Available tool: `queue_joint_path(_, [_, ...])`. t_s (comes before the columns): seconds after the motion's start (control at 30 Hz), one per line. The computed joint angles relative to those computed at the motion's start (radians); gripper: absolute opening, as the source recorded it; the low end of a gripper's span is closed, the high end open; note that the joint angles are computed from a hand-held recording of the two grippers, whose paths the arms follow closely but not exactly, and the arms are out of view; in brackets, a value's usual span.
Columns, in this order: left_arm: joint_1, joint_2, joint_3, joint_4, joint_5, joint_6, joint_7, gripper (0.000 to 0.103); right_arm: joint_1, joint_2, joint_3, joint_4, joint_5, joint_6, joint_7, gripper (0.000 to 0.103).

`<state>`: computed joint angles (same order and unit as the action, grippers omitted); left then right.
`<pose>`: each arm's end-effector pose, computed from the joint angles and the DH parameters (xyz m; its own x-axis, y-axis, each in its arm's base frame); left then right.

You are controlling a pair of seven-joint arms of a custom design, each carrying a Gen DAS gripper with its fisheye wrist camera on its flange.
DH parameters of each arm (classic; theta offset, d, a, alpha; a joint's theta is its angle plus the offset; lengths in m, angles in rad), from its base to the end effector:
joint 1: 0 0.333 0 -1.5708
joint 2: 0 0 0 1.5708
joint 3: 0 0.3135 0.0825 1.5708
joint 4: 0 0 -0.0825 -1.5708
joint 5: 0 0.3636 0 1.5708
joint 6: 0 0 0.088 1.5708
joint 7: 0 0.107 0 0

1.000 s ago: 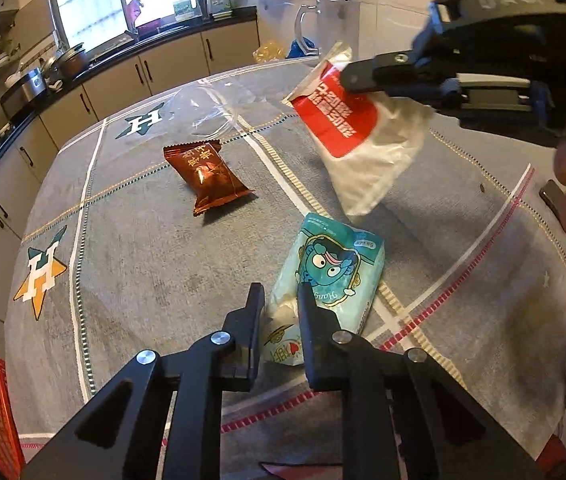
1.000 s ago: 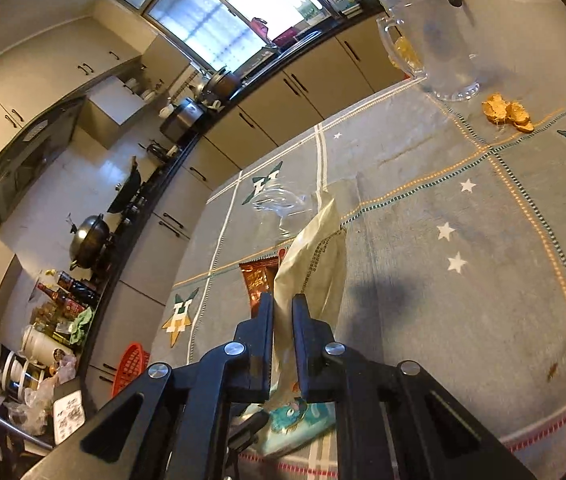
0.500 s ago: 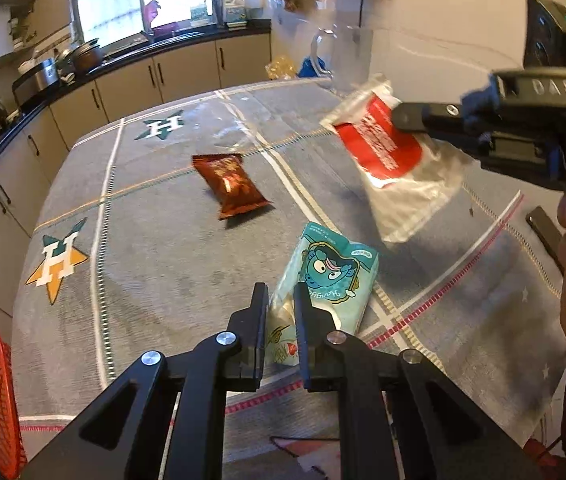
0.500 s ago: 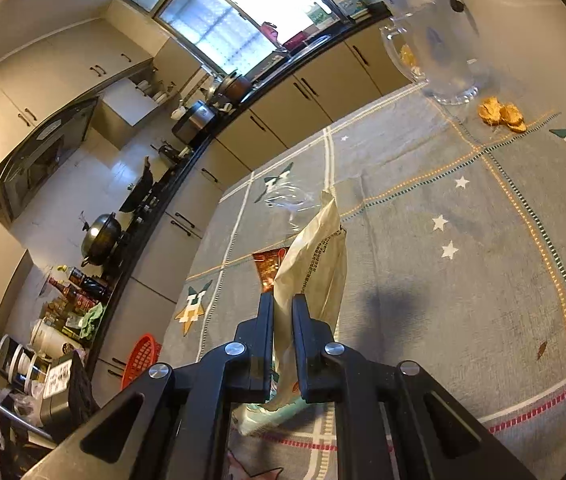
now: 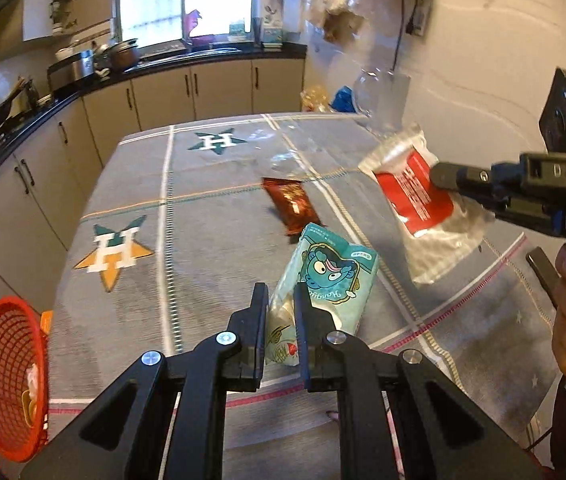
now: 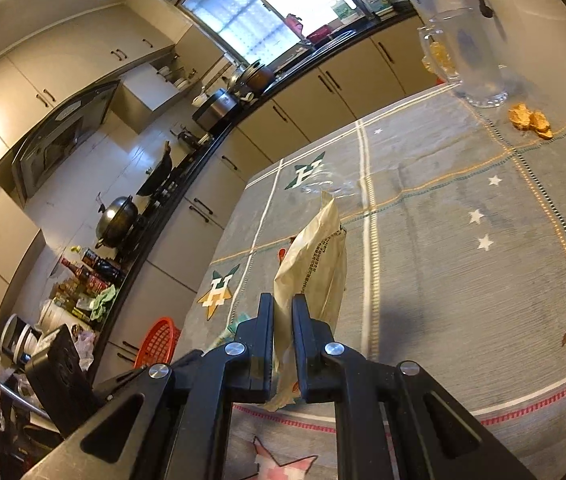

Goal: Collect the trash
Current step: 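Lift and carry the teal packet and red-white wrapper toward the red basket, then open both tools over the red basket to drop both packets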

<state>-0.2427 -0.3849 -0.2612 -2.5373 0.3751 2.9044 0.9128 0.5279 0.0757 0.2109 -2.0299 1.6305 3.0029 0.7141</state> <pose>0.3758 -0.2412 0.4940 -0.2138 -0.9758 0.0447 -0.7039 0.1222 -0.6997 0.4643 0.3220 0.4609 0.2734 -0.6943 -0.6657 -0.7988 0.2217 -0.5593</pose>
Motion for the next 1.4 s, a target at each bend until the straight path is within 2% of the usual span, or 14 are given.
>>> queue_joint_path(0.4, [0.050,-0.176,0.047,-0.136,-0.013,-0.006,-0.005,0.012,0.037,0.067,0.043,0.062,-0.307,-0.018,0.223,0.011])
queue_joint_path(0.57, [0.089,-0.260,0.054,-0.193,-0.008,-0.021,-0.013,0.012,0.047,0.113,0.068,0.113,-0.431,-0.047,0.308,0.011])
queue_joint_path(0.83, [0.140,-0.407,0.102,-0.287,-0.015,-0.061,0.002,0.012,0.068,0.206,0.104,0.226,-0.621,-0.088,0.431,0.011])
queue_joint_path(1.13, [0.236,-0.568,0.147,-0.381,-0.015,-0.125,0.035,0.012,0.134,0.358,0.104,0.434,-0.894,-0.160,0.619,0.011])
queue_joint_path(1.4, [0.336,-0.626,0.177,-0.438,-0.012,-0.156,0.058,0.012,0.228,0.583,0.084,0.766,-1.111,-0.294,0.773,0.011])
